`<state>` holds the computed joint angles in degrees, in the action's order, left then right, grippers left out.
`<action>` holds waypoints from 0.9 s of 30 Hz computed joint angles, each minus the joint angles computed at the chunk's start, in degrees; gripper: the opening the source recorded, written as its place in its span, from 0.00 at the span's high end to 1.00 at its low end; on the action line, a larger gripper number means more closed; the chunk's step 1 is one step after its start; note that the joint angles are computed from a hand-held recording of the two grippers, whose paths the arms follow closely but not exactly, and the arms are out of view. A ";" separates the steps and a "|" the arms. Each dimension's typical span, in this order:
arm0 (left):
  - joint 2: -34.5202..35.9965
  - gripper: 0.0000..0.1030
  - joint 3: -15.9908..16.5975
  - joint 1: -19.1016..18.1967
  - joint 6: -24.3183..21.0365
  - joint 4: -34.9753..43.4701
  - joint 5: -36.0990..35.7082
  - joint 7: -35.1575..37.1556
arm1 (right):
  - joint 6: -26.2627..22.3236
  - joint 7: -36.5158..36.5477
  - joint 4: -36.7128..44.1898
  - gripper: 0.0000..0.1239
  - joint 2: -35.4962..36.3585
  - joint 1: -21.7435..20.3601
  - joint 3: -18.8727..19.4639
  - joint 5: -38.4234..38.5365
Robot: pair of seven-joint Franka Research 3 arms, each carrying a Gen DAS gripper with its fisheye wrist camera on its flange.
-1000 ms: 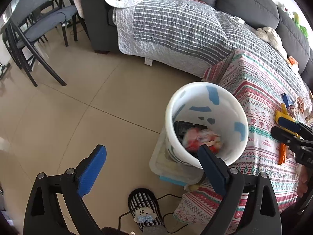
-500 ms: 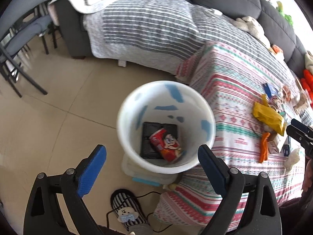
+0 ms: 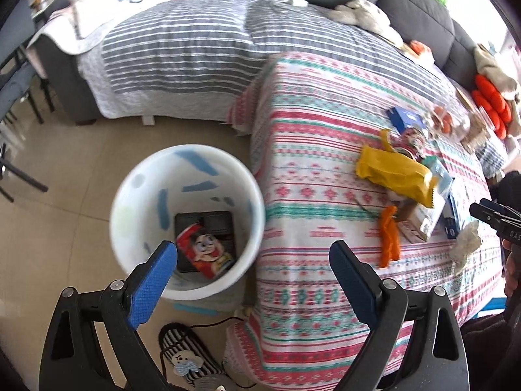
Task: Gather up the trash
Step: 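Grasp the crumpled white paper with the right tool while the left tool grasps the yellow bag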
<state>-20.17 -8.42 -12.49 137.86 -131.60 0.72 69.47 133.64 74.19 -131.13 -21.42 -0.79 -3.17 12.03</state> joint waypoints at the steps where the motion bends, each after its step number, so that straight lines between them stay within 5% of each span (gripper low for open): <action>1: 0.38 0.07 -0.29 -0.26 -0.07 0.39 -0.01 0.05 | -0.51 -0.13 -0.30 0.32 -0.34 -0.36 -0.38 -0.20; 13: 6.75 0.07 -3.32 -2.97 -0.92 6.45 0.62 -0.16 | -7.60 -3.85 -4.94 0.34 -2.59 -3.24 -2.47 0.01; 18: 9.16 0.07 -4.02 -3.86 -0.47 8.68 -0.05 -0.66 | -7.38 -4.16 -5.20 0.48 -1.67 -3.74 -2.61 0.54; 22: 10.89 0.07 -4.31 -4.51 0.62 10.37 -1.71 -0.63 | -9.20 -6.38 -3.67 0.75 -0.47 -3.43 -3.90 3.80; 27: 13.06 0.07 -4.60 -5.57 6.10 11.81 -5.02 1.35 | -7.80 -8.67 -4.09 0.76 -2.80 -3.80 -4.13 4.63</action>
